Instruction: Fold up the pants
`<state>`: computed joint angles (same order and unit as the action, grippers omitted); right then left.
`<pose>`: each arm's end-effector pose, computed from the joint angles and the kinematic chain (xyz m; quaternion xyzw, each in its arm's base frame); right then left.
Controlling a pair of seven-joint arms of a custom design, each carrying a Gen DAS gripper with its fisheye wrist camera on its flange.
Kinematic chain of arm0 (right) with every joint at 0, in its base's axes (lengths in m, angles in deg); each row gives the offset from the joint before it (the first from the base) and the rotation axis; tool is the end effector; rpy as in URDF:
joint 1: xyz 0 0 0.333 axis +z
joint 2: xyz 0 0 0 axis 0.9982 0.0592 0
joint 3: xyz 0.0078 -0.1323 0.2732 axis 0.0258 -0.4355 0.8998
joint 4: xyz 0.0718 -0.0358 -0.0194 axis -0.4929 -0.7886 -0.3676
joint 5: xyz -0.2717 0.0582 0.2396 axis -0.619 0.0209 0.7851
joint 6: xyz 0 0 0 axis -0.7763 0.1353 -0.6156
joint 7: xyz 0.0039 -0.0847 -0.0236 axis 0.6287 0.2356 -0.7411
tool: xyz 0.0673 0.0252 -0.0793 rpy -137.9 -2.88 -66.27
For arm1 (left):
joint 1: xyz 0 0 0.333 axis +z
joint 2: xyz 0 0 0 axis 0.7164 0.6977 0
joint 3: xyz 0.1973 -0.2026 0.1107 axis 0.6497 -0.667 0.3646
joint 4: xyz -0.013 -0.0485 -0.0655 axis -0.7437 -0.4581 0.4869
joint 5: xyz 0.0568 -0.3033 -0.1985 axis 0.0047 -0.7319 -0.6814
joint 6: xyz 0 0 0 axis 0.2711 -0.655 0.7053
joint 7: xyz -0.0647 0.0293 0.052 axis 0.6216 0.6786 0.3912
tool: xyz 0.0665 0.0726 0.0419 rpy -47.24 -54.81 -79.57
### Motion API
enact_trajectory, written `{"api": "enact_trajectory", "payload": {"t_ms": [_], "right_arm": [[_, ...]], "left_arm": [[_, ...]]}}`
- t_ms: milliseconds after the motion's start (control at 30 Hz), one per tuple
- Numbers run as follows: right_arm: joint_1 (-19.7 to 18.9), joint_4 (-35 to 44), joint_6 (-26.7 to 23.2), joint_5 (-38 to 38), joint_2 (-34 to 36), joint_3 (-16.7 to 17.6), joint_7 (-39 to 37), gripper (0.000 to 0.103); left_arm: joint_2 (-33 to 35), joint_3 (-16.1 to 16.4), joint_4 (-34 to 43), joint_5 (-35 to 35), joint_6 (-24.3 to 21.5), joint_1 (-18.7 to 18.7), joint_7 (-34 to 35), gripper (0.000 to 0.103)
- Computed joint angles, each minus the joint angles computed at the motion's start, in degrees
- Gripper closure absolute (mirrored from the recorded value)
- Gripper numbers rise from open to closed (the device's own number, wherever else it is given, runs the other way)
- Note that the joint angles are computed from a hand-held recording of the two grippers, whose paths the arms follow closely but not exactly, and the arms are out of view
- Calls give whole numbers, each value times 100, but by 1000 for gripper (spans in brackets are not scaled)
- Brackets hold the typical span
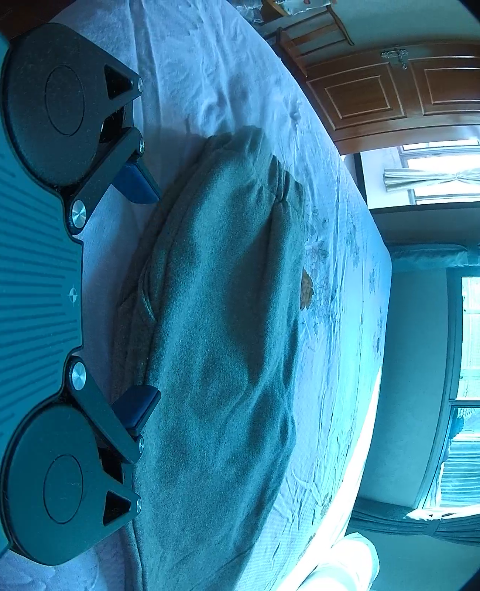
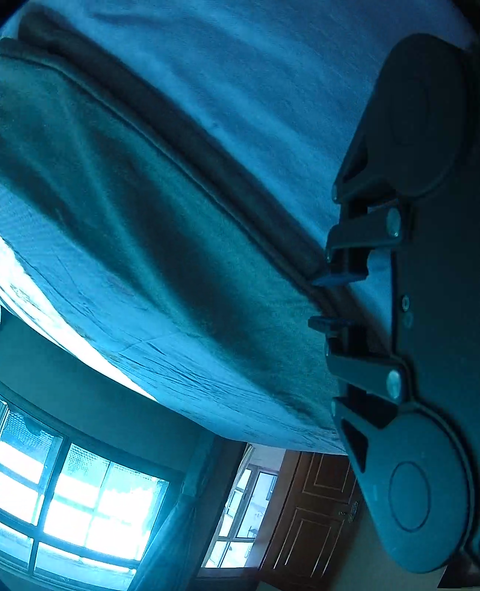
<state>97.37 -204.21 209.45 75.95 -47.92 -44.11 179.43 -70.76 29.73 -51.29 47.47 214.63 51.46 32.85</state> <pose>0.3832 0.1423 0.4669 -0.2722 0.8271 -0.0238 0.4912 0.5451 0.0586 0.4953 -0.6376 0.6478 -0.2830 0.3061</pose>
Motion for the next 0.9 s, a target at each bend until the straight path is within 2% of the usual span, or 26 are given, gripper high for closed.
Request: {"api": "enact_trajectory", "payload": {"t_ms": [67, 133, 267, 333, 367, 400, 467, 533, 600, 633, 667, 700, 733, 800, 833, 900], "right_arm": [[-92, 54, 86, 74, 110, 92, 52, 92], [-23, 108, 210, 66, 247, 13, 50, 92], [-556, 328, -62, 257, 353, 561, -133, 97], [-576, 385, -31, 220, 396, 583, -130, 94], [-828, 415, -107, 312, 342, 854, -203, 102], [-1128, 436, -204, 349, 242, 1166, -225, 103], [-1421, 341, -63, 322, -40, 1516, -183, 103], [-1697, 289, -239, 284, -373, 1805, -169, 103], [-1607, 198, -587, 192, -494, 1651, -26, 103], [-1703, 212, -881, 99, -493, 1679, 28, 103], [-1602, 202, -990, -98, -365, 1507, 120, 103], [-1446, 110, -780, 105, -283, 1400, 70, 103], [-1490, 40, -657, 38, -349, 1443, 229, 103], [-1942, -49, -661, -193, -743, 1889, 488, 98], [-1949, -64, -674, -141, -811, 1892, 523, 94], [-1889, -118, -664, -203, -882, 1761, 698, 93]], "left_arm": [[4, 15, -21, -27, 19, 19, -34, 0], [5, 29, -59, -189, 65, 6, 44, 0], [15, 19, -136, -264, 125, -5, 67, 0], [7, 7, -175, -191, 128, 2, 14, 0], [11, 8, -171, -202, 104, -3, 30, 0], [5, 8, -179, -194, 88, -3, 37, 0], [-19, 8, -195, -156, 99, -1, 24, 0], [-41, 17, -207, -177, 118, -15, 64, 0], [-48, 21, -210, -196, 144, -32, 88, 0], [-40, 17, -204, -158, 154, -29, 44, 0], [-32, 16, -186, -155, 144, -33, 26, 0], [-35, 12, -176, -150, 128, -38, 13, 0], [-51, 7, -178, -143, 133, -46, 17, 0], [-97, 28, -208, -296, 205, -111, 229, 0], [-104, 23, -217, -243, 250, -107, 201, 0], [-84, 21, -175, -183, 228, -108, 120, 0]]}}
